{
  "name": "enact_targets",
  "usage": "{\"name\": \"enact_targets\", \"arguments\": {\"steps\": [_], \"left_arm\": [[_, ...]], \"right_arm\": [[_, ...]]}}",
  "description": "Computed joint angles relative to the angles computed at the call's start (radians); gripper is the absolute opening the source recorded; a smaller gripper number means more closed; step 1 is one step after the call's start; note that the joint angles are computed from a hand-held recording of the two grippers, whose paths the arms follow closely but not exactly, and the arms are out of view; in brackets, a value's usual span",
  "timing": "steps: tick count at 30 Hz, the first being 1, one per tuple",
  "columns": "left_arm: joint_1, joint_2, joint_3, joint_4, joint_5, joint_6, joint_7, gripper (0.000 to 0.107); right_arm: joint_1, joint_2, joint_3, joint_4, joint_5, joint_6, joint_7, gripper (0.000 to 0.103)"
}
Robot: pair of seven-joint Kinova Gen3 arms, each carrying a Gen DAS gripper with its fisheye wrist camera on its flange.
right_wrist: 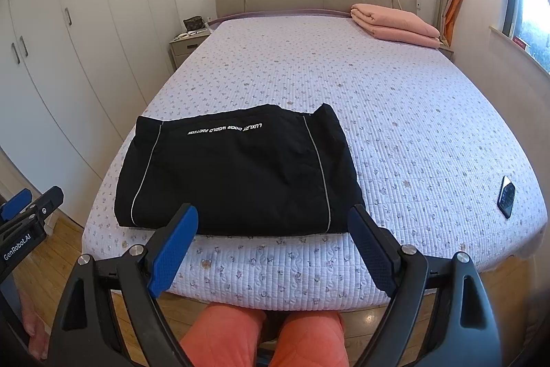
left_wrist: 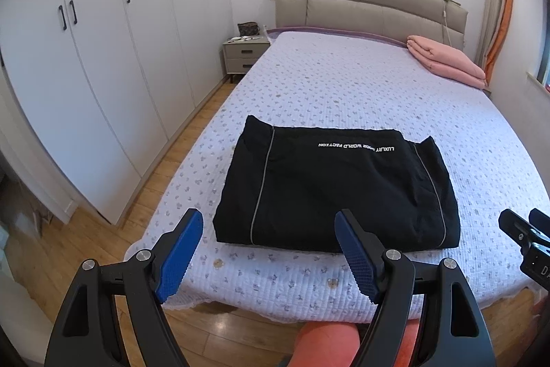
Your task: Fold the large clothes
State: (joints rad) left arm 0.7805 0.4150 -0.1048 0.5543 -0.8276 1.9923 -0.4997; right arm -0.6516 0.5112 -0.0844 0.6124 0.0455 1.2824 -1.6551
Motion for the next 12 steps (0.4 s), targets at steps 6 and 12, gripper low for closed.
{"name": "enact_targets", "arguments": {"steps": [6,12], "left_arm": [[-0.005,0.013,-0.004,-0.014,-0.001,-0.003,-0.030,0.080],[-0.003,0.011,-0.004,-0.006,-0.003,-0.012,-0.045,0.080]], "right_arm": [[0.008,0.019,0.001,-0.032,-0.009,0.022,0.008,0.090],[0.003,0.022,0.006,-0.038,-0.008,0.025,0.005,0.090]]}}
